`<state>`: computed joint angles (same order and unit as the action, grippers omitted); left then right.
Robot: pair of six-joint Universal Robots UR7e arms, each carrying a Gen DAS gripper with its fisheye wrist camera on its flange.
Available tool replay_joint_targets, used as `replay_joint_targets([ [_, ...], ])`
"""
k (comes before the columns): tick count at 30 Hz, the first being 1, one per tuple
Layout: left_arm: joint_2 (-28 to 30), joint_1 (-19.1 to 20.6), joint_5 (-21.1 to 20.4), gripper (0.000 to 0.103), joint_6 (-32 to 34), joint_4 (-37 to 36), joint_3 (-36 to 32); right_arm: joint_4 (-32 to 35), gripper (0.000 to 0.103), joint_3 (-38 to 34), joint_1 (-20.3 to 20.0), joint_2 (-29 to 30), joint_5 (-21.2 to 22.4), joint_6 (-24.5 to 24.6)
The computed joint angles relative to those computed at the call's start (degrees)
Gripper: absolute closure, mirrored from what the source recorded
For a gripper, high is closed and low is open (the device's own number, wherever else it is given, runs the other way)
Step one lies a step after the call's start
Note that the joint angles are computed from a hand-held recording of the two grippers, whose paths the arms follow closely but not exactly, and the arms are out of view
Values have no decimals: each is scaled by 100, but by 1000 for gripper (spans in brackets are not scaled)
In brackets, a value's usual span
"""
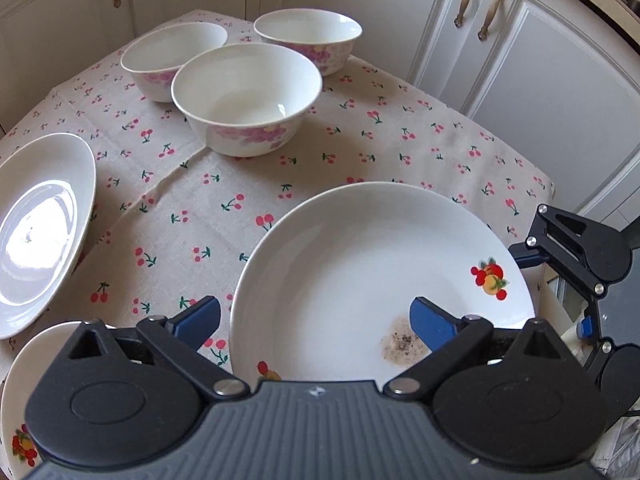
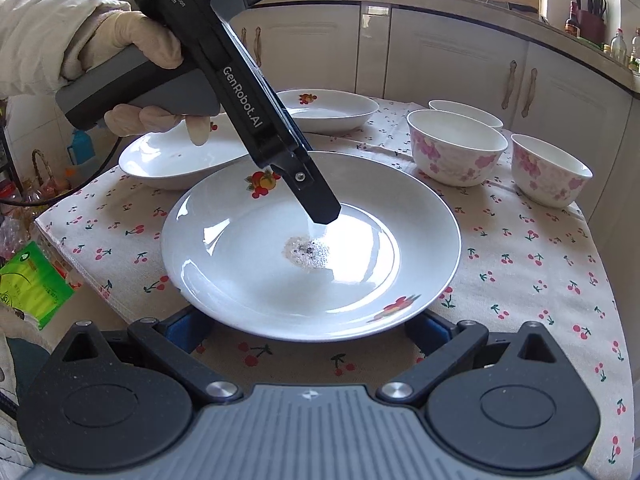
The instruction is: Organize plates and bowls
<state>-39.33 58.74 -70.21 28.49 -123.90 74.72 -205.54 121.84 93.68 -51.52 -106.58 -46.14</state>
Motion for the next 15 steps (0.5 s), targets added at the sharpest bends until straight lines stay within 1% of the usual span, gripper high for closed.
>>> replay_joint_targets([
  [2, 67, 22, -35, 6, -14, 370, -195, 5, 0, -12, 9, 7, -21, 0],
  [6, 182, 40, -81, 6, -2, 861, -482, 33, 0, -30, 23, 13, -47, 8],
  [10, 268, 55, -156, 6, -34, 1169, -670, 30, 0, -17, 13, 2, -22, 12],
  [15, 315, 47, -177, 6, 12, 1308, -754, 32, 0, -29, 15, 11, -33, 18],
])
